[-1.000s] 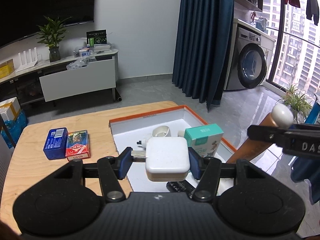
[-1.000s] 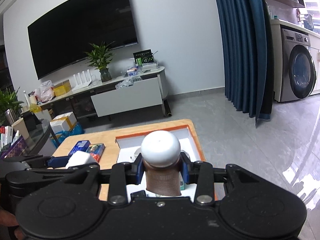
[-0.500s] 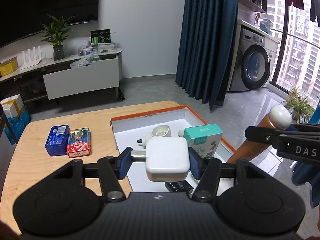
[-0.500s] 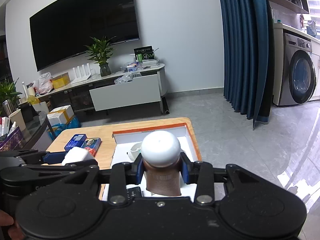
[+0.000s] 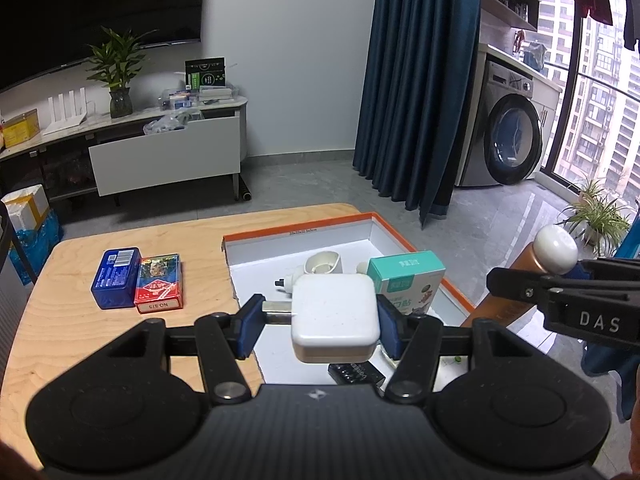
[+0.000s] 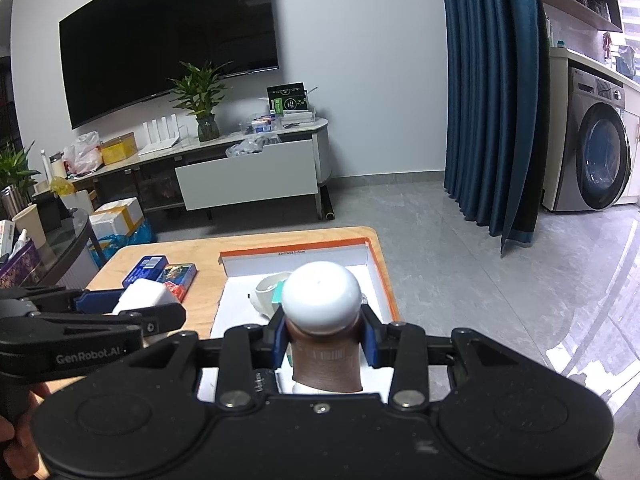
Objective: Organize rigid objects
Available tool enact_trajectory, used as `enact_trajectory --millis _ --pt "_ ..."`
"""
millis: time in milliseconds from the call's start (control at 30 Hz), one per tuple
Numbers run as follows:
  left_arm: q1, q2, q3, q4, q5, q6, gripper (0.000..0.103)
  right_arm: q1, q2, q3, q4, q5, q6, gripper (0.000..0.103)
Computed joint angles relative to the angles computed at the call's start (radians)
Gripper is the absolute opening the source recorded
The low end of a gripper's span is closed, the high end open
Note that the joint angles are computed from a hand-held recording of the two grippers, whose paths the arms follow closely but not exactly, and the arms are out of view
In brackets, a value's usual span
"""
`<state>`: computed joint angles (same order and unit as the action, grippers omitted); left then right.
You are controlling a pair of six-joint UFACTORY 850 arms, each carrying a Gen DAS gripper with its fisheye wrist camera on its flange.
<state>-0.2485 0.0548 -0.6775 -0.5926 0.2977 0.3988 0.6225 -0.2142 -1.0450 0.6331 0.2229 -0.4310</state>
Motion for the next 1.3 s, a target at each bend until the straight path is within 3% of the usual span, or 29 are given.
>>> enact_trajectory --millis 500,900,1300 --pt "0.007 -0.001 0.003 0.02 -0.006 -0.027 0.059 0.0 -0.021 -0.02 -0.025 -0.022 0.019 0.044" --pt "0.008 -0.009 -0.001 0.041 -0.013 -0.055 0.059 -0.001 -0.031 -0.037 0.051 -0.026 -0.063 0.044" --pt "0.012 -0.013 0.001 0.069 -0.016 -0.082 0.059 0.005 -0.032 -0.047 0.324 -0.043 -0.357 0.044"
